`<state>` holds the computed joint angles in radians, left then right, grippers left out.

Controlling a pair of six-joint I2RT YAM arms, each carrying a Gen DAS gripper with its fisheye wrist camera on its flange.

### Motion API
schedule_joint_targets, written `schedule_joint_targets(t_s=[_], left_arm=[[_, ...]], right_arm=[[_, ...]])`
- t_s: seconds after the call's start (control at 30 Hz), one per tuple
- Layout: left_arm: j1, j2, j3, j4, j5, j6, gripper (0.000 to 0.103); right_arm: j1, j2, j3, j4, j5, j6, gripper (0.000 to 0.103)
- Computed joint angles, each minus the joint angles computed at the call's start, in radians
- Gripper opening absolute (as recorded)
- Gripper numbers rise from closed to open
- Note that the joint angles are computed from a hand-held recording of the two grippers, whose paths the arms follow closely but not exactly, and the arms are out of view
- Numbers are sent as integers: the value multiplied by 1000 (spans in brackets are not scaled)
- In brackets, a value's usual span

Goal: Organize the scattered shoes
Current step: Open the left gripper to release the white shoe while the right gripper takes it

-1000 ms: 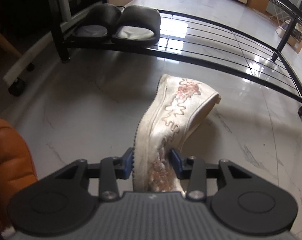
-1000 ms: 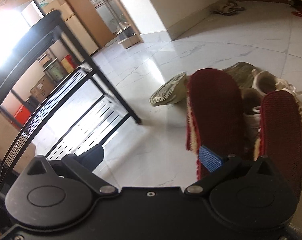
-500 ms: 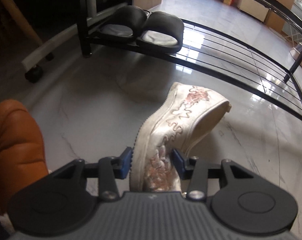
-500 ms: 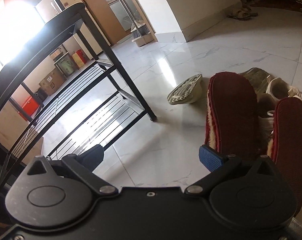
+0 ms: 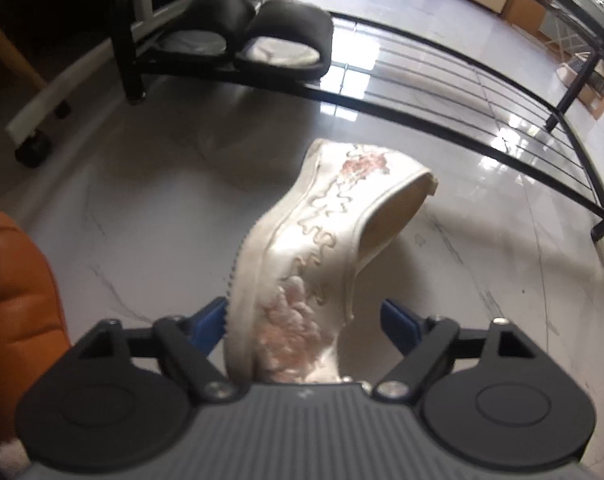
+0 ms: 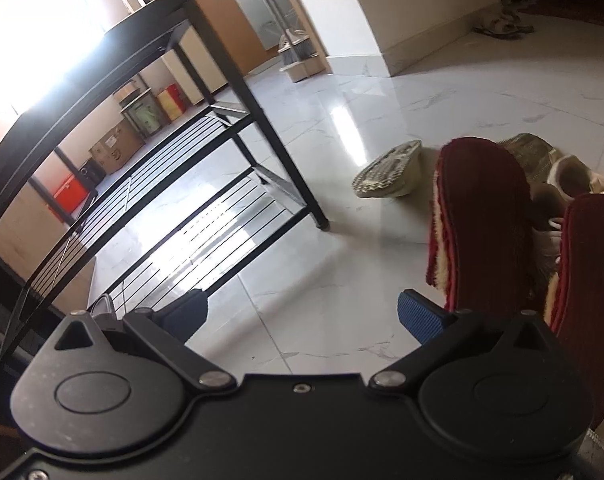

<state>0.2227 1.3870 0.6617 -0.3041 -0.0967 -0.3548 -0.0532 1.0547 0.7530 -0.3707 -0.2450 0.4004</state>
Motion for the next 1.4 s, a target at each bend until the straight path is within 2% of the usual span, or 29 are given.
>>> schedule_joint_targets(t_s=[0.2,0.43,0.57,0.7,0.77,0.83,0.87,0.93,1.0,1.1,1.13,1.2,1.3,1.37,1.4], left_arm=[[28,-77,-21,-3,6,86,83],[91,-108,0,6,51,233,84],[151,-93,59,-33,112,281,84],[216,-106,114,-83,152,381,85],[261,-110,157,-122,172,454,88],[285,-109,178,-135,183,487,93],[305,-114,181,-126,188,508,93],[347,-121,176,-92,197,541,95],[377,-126,142,-38,208,517,96],[447,-48,139,-24,301,499,96],[461,2,180,-69,332,517,96],[474,63,229,-91,356,505,96],[467,110,264,-71,347,500,101],[445,132,280,-76,285,513,102],[448,130,278,-87,286,525,102]], right_arm=[[124,39,30,-14,18,50,103],[246,244,184,-21,-125,158,103],[332,362,286,0,-153,208,103],[451,540,440,20,-132,264,103],[509,628,526,6,-72,297,103],[574,698,602,-4,41,300,103],[586,720,619,4,44,300,103],[610,828,700,14,-20,345,103],[613,901,734,11,-89,405,103],[626,992,759,-27,-123,438,103],[630,1005,757,-34,-126,434,103],[624,1052,758,-51,-181,442,103],[607,1149,809,-76,-280,513,103],[613,1176,831,-67,-278,508,103],[617,1181,834,-57,-268,502,103]])
